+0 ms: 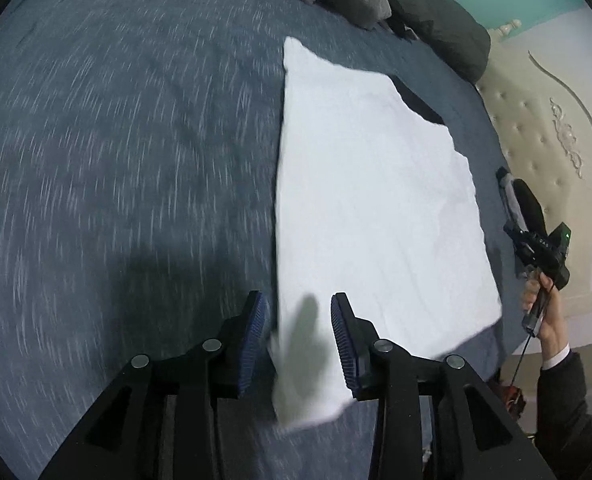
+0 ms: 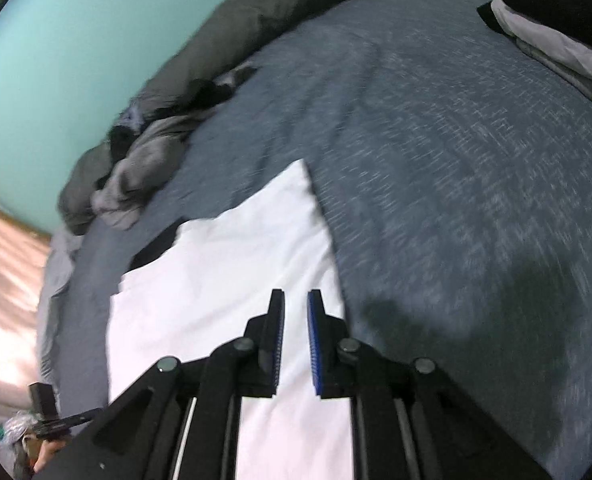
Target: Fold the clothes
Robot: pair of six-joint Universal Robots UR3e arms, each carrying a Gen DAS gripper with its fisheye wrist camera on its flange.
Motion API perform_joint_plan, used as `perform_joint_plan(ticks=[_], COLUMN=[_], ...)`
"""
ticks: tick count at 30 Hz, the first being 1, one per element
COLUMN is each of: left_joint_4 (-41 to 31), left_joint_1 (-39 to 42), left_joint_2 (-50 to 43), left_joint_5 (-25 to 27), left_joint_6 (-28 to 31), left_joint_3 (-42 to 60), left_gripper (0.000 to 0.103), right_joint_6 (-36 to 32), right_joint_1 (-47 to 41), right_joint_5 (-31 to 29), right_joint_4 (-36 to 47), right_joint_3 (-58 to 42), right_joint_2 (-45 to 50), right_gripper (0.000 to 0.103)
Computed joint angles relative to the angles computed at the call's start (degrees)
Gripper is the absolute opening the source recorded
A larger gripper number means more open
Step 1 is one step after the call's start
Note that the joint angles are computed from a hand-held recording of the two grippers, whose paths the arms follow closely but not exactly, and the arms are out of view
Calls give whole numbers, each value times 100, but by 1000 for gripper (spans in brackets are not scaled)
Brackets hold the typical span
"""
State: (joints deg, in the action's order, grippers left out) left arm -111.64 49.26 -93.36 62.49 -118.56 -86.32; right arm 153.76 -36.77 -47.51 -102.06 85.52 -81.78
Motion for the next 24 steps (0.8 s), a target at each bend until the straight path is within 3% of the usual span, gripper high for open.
perform_joint_plan(ticks=[8, 13, 24], left_joint_4=[-9, 43, 259], left_joint_1=[369, 490, 474], left_joint_2=[606, 731, 603], left_joint_5=[356, 513, 302], left_joint_6=[124, 82, -165], left_joint_3=[-760, -1018, -1350], left_gripper=[55, 57, 58], right_joint_6=[-1638, -2189, -2486], right_joint_1=[-831, -1387, -1660], right_joint_5=[191, 168, 240], right_joint_4=[2045, 2772, 3158], right_joint_3=[228, 245, 276], right_joint_2=[-1113, -1365, -1513], right_gripper=[22, 23, 25])
